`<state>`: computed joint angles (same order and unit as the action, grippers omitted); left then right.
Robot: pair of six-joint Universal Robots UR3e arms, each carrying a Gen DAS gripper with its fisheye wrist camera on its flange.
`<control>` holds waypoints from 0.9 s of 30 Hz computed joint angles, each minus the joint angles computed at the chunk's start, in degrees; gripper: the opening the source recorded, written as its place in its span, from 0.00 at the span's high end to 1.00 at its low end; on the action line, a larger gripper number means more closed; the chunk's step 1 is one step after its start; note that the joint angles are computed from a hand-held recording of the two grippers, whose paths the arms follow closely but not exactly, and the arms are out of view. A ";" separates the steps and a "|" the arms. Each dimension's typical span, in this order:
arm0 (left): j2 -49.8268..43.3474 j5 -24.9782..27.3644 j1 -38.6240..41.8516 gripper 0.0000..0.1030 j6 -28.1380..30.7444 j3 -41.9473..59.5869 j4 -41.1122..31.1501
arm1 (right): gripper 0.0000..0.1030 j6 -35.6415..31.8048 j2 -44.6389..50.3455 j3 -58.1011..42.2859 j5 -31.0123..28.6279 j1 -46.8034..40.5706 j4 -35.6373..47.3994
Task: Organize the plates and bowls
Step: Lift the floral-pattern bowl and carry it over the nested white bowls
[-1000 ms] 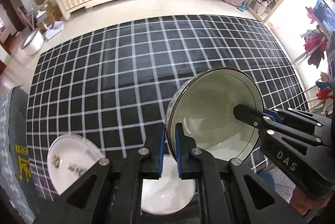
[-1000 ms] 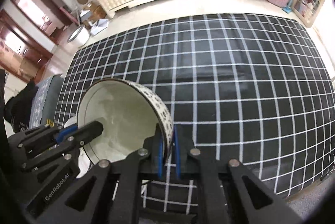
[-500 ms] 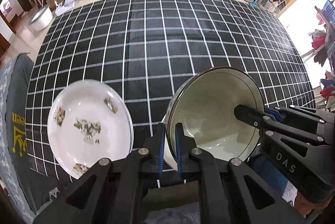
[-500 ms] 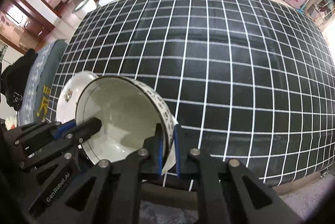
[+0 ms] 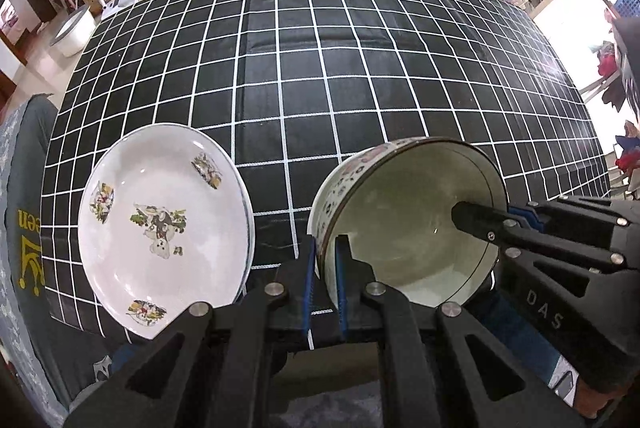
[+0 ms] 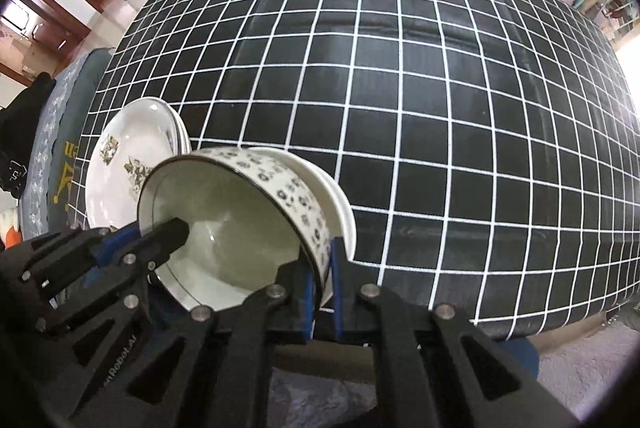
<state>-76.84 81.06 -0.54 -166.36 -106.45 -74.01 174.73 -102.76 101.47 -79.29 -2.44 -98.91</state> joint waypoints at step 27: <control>2.25 -2.97 2.73 0.92 3.75 -5.11 3.86 | 0.76 -0.52 -1.27 -0.77 -1.94 0.45 0.83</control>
<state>-74.59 78.09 2.19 -162.61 -111.56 -70.14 174.21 -104.03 100.70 -81.23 -1.99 -98.08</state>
